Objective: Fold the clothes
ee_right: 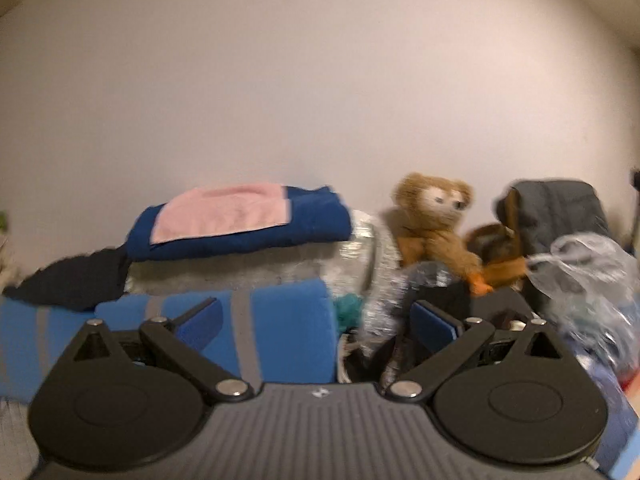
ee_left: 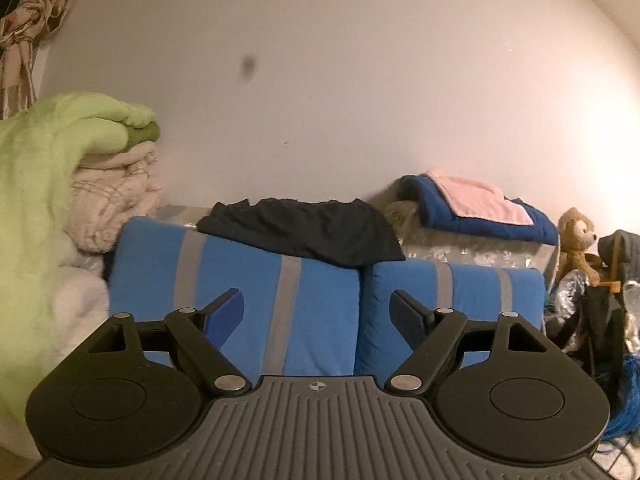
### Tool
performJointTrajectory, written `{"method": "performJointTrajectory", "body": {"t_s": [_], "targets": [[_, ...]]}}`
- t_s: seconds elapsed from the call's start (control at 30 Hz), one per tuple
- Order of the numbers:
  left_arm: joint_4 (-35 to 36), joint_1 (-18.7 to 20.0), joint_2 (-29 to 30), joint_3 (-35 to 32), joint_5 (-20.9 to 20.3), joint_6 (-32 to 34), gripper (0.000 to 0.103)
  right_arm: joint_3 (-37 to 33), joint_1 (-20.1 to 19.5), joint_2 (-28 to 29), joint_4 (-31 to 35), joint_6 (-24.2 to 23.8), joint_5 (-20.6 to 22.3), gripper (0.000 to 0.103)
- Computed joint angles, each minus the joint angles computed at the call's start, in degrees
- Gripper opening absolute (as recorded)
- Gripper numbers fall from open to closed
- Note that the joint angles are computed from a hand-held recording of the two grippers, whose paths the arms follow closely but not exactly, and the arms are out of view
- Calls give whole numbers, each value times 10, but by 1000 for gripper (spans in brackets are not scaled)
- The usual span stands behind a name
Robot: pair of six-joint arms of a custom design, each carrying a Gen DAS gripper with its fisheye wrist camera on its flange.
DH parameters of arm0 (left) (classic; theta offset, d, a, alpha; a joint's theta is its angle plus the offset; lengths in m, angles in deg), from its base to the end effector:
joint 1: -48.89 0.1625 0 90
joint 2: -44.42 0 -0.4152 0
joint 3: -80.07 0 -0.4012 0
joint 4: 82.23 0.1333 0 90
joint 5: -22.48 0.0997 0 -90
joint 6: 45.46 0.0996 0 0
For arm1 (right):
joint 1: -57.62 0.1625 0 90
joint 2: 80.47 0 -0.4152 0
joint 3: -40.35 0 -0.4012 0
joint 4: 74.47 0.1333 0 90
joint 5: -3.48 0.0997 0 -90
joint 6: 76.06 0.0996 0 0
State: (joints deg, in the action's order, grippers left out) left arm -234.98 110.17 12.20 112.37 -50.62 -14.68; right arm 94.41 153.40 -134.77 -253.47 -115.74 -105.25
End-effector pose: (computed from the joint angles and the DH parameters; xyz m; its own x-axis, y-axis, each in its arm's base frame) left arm -0.2820 -0.8522 0.4281 -0.7146 0.4065 -0.5693 0.6825 0.2265 -0.6949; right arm 0.1752 -0.7252 0.5998 -0.7492 0.1640 0.6417 -0.6233 0.1532 -0.7668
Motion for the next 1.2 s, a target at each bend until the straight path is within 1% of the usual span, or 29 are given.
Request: {"method": "performJointTrajectory", "body": {"t_s": [0.1,0.2,0.27,0.33,0.4,0.53,0.63,0.73,0.8,0.87,0.93,1.0,1.07,1.13,1.17,1.2], "targets": [[-23,2,18,23,19,-31,80,18,-10,17,-7,-19,28,103],[-35,5,5,84,9,-63,80,30,-16,43,-28,-45,34,103],[-48,7,-3,127,-2,-64,80,50,-20,55,-59,-63,38,103],[-55,9,-7,158,-10,-53,80,75,-26,62,-84,-71,53,103],[-59,11,-7,180,-17,-39,80,94,-32,67,-88,-76,57,103],[-60,18,10,190,-26,-23,80,114,-40,76,-57,-88,52,103],[-58,26,23,192,-41,-29,80,120,-45,86,-39,-104,49,103],[-62,34,34,192,-51,-38,80,126,-47,95,-31,-132,50,103],[-72,38,42,194,-54,-39,80,130,-47,102,-28,-158,50,103],[-105,42,43,208,-53,-28,80,128,-46,115,-24,-197,47,103],[-155,43,49,220,-42,-8,80,122,-45,129,-19,-237,46,103],[-189,41,59,218,-21,1,80,108,-45,147,-7,-272,47,103],[-205,38,65,212,-4,9,80,84,-44,169,19,-298,47,103],[-228,39,66,213,-7,21,80,56,-42,193,47,-322,45,103],[-223,40,65,213,-10,18,80,44,-42,207,50,-344,42,103],[-213,41,64,211,-11,12,80,34,-42,222,44,-378,41,103]]}}
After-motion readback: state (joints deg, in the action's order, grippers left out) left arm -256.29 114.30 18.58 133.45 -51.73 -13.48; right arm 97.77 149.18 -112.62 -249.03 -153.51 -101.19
